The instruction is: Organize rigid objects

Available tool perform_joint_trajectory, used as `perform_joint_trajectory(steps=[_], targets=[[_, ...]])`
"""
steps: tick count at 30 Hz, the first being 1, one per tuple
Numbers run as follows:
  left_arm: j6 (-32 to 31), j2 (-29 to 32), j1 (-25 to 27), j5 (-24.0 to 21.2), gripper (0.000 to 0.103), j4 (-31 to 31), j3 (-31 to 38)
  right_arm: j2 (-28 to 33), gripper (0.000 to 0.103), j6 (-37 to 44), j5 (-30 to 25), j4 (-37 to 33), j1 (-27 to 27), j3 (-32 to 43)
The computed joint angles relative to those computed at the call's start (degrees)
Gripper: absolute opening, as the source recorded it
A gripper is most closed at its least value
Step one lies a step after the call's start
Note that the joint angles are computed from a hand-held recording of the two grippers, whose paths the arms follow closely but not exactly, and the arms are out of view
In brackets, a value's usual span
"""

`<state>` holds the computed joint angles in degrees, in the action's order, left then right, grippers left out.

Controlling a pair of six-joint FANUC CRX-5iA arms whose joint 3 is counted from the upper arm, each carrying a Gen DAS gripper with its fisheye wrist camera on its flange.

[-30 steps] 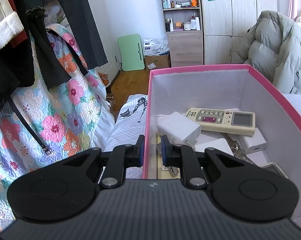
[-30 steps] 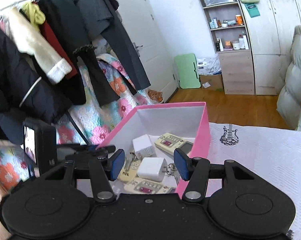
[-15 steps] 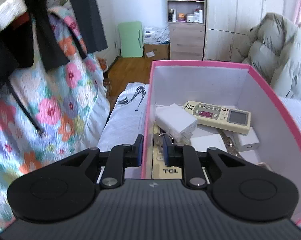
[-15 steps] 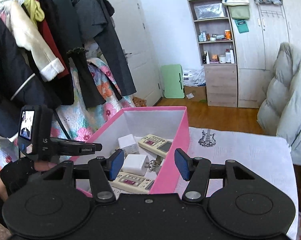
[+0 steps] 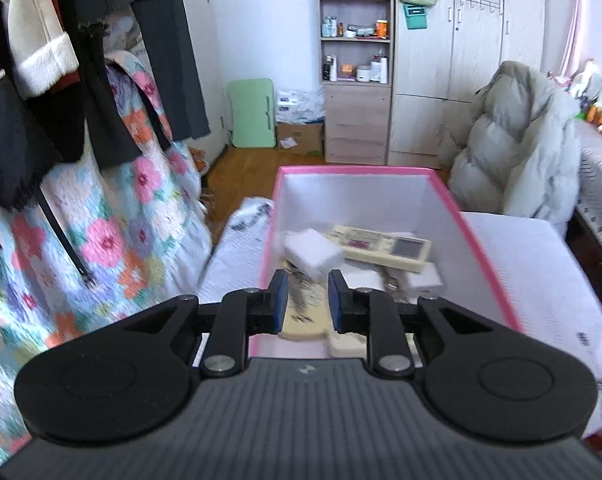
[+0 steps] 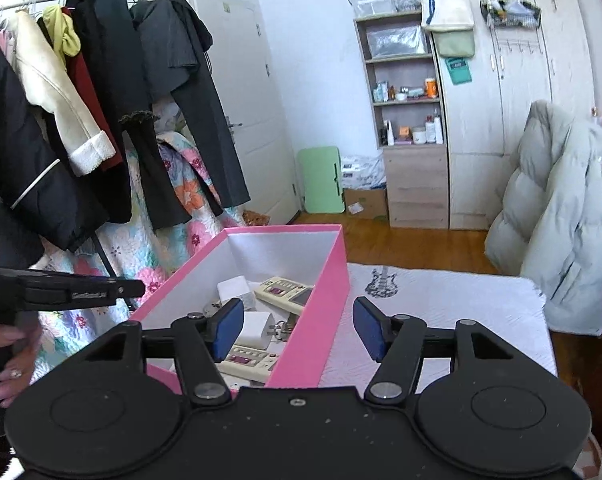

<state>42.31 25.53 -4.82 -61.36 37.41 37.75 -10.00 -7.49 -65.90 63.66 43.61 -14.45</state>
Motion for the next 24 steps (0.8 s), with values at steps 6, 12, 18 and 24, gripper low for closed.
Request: perform_joint_trajectory(steps=[6, 12, 18, 24], targets=[[-2.18, -4.69, 0.52, -0.16, 0.03, 2.16, -6.79, 0.16, 0.066, 0.21, -4.37, 1.75, 2.4, 0.14], [-6.93, -10.0, 0.62, 2.83, 0.043, 3.41, -14.0, 0.38, 0.072, 0.48, -9.31, 3.52, 5.09, 0.5], [-10.02, -13.35, 1.1, 2.78, 0.048, 5.7, -18.71, -0.25, 0.076, -0.26, -13.37, 3.73, 7.43, 0.65], [-8.78, -14.95, 0.95, 2.89, 0.054, 6.63, -21.32, -0.68, 0.084, 0.06, -15.41, 2.7, 8.45, 0.41]])
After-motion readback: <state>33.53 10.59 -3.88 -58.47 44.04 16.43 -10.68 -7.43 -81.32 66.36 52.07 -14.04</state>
